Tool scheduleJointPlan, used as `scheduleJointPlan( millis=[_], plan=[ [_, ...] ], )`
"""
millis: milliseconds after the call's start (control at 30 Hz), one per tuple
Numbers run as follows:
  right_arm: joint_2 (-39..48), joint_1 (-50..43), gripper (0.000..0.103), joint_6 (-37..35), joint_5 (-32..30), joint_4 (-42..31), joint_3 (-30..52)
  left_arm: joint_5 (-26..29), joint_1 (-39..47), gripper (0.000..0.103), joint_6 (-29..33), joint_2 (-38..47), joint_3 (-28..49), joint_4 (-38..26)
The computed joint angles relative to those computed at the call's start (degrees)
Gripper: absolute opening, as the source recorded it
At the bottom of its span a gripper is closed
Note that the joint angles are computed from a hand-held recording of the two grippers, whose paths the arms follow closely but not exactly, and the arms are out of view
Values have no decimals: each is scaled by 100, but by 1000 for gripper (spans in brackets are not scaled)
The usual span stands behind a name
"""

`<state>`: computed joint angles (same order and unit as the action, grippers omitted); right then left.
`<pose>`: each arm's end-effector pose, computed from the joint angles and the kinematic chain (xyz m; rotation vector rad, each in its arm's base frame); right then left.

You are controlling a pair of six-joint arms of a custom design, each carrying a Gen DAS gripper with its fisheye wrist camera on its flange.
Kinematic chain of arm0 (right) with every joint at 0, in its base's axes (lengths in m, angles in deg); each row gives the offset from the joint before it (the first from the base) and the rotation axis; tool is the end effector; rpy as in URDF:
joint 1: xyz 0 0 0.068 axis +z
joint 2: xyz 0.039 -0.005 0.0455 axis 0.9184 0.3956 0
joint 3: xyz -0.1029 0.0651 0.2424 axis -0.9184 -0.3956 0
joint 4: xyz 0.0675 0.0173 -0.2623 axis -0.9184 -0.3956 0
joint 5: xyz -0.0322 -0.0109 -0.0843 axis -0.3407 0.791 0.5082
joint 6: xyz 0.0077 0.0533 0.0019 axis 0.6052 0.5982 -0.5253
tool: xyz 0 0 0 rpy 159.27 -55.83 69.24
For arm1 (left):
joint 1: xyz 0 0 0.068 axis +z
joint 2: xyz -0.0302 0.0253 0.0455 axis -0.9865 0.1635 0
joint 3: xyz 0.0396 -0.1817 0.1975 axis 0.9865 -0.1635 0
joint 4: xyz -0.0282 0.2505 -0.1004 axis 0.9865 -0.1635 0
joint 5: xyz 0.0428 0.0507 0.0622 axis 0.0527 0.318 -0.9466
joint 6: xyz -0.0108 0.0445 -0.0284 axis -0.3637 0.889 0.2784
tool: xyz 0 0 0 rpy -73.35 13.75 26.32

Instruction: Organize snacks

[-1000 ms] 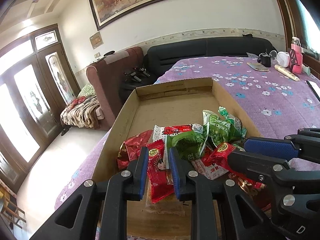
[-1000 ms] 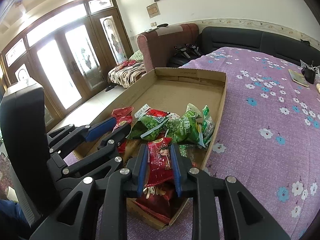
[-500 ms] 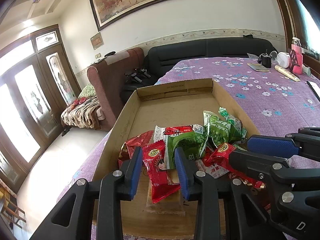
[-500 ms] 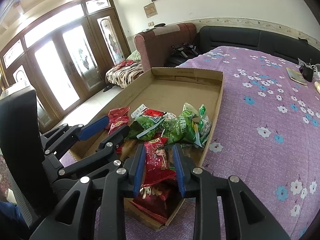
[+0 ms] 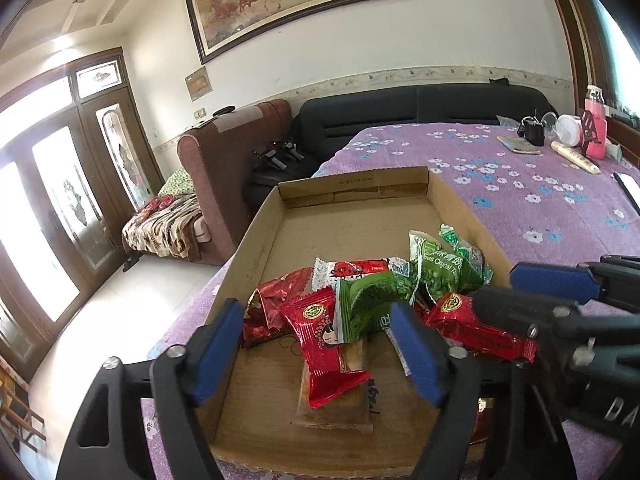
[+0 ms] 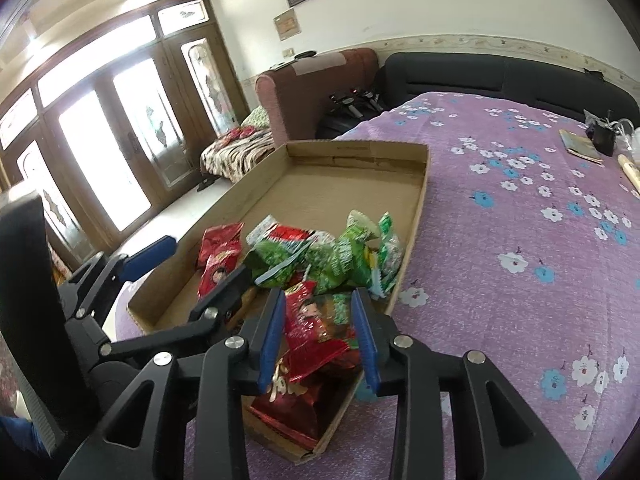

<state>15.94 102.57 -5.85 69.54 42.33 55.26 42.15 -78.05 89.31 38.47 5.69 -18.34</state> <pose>0.2075 0.1372 0.1103 0.1234 2.2317 0.3351 0.2492 0.0037 0.1017 0.5024 2.0613 0.0470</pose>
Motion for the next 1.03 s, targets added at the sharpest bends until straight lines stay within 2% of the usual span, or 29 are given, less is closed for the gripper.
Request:
scheduleJointPlan(
  millis=[100, 167, 200, 267, 333, 433, 567, 633, 767, 967, 1033],
  plan=[
    [-288, -72, 49, 142, 207, -109, -120, 110, 127, 91, -196, -121, -70, 88],
    [-620, -81, 53, 209, 363, -274, -218, 195, 202, 95, -166, -245, -101, 47],
    [-850, -74, 58, 256, 475, -405, -282, 179, 231, 96, -144, -383, -173, 95],
    [-1306, -74, 68, 294, 642, -641, -410, 205, 348, 103, -173, -718, -322, 224],
    [-1754, -49, 74, 311, 800, -978, -498, 449, 556, 103, -241, -1051, -389, 128],
    [-2374, 127, 75, 373, 1163, -1546, -630, 1282, 1053, 103, -105, -1384, -191, -657],
    [-2766, 555, 75, 537, 1628, -2088, -782, 1526, 1337, 103, 298, -1317, 155, -1569],
    [-2739, 828, 75, 635, 1885, -2225, -795, 1331, 1413, 103, 344, -1184, 213, -1645],
    [-2480, 1276, 75, 706, 2212, -2292, -717, 1014, 1550, 103, 234, -950, 169, -1293],
    [-2255, 1516, 75, 737, 2412, -2295, -630, 1086, 1654, 103, 103, -800, 513, -1839],
    [-2285, 1523, 75, 794, 2431, -2301, -657, 1086, 1710, 103, 130, -809, 485, -1783]
  ],
)
